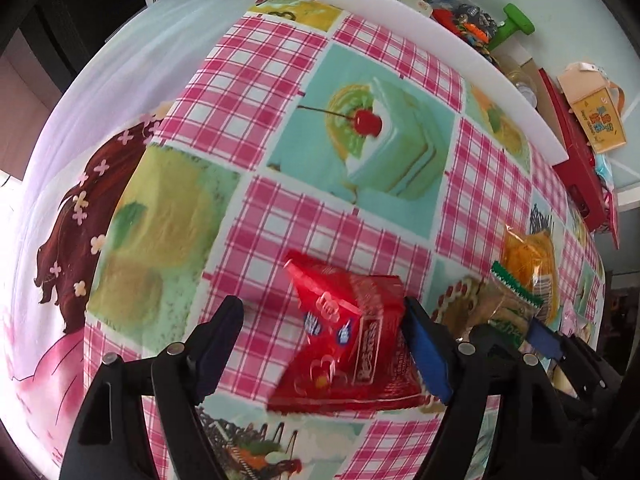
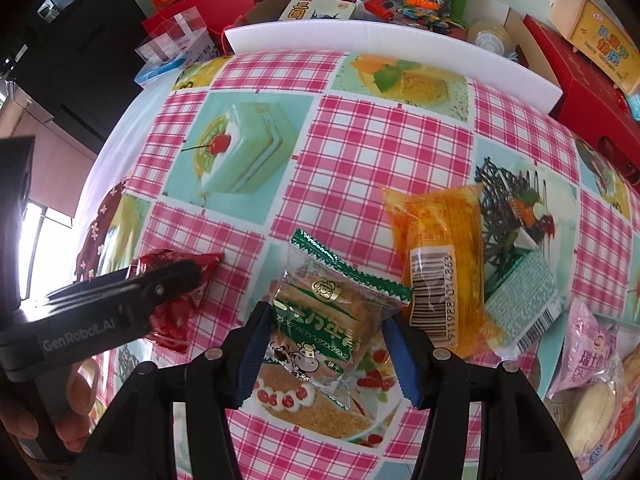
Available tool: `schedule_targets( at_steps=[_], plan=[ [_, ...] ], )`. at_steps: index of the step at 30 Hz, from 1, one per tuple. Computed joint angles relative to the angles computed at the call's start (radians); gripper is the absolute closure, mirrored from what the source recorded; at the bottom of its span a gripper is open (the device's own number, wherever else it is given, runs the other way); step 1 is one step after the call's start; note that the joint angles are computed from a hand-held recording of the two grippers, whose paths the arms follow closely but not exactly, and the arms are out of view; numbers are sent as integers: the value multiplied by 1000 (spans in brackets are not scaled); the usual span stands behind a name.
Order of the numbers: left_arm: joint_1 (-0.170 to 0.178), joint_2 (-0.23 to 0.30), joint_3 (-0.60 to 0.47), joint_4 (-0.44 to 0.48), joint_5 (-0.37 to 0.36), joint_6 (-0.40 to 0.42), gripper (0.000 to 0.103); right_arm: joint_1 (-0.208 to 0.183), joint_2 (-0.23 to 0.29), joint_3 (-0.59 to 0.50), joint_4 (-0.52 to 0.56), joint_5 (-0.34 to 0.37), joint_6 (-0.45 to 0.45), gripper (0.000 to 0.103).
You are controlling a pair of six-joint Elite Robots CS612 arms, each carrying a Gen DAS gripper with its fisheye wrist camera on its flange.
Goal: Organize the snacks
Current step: 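Grasp the red candy packet with left tool while right tool grasps the green-wrapped cookie, then carry the red candy packet with left tool while right tool carries the green cookie to the tray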
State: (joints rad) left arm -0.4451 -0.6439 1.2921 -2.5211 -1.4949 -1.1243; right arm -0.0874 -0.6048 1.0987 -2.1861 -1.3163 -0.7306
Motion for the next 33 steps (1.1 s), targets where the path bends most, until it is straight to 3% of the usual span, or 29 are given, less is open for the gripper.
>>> schedule_targets(
  at_steps=[2,3,4,5,9,10,13,19,25,30,33],
  plan=[
    [-10,-17,24,25,-1,-15,23,-5,-3,2,8,-1,2,44],
    [-14,-20,28,24,2,-11,28,-7,-4,4,13,0,1,44],
    [-16,-22,25,37,-10,-29,41,-10,-6,5,18,1,2,44],
    [-21,-26,31,31,-10,-31,43,-11,-7,6,21,0,2,44],
    [-39,-29,25,42,18,-46,44,-17,-15,14,28,-5,-5,44],
    [-41,-32,15,71,3,-82,44,-20,-17,17,30,-4,-8,44],
    [-59,-48,15,78,45,-124,45,-29,-27,25,35,8,-13,44],
    [-118,-77,34,50,157,-213,45,-65,-69,84,-8,69,-42,44],
    [-163,-68,9,24,228,-275,45,-116,-111,154,-100,151,-40,44],
    [-173,-41,-44,38,264,-286,45,-149,-125,187,-195,200,14,44],
    [-174,-21,-82,25,284,-249,45,-164,-127,196,-251,219,54,44]
  ],
)
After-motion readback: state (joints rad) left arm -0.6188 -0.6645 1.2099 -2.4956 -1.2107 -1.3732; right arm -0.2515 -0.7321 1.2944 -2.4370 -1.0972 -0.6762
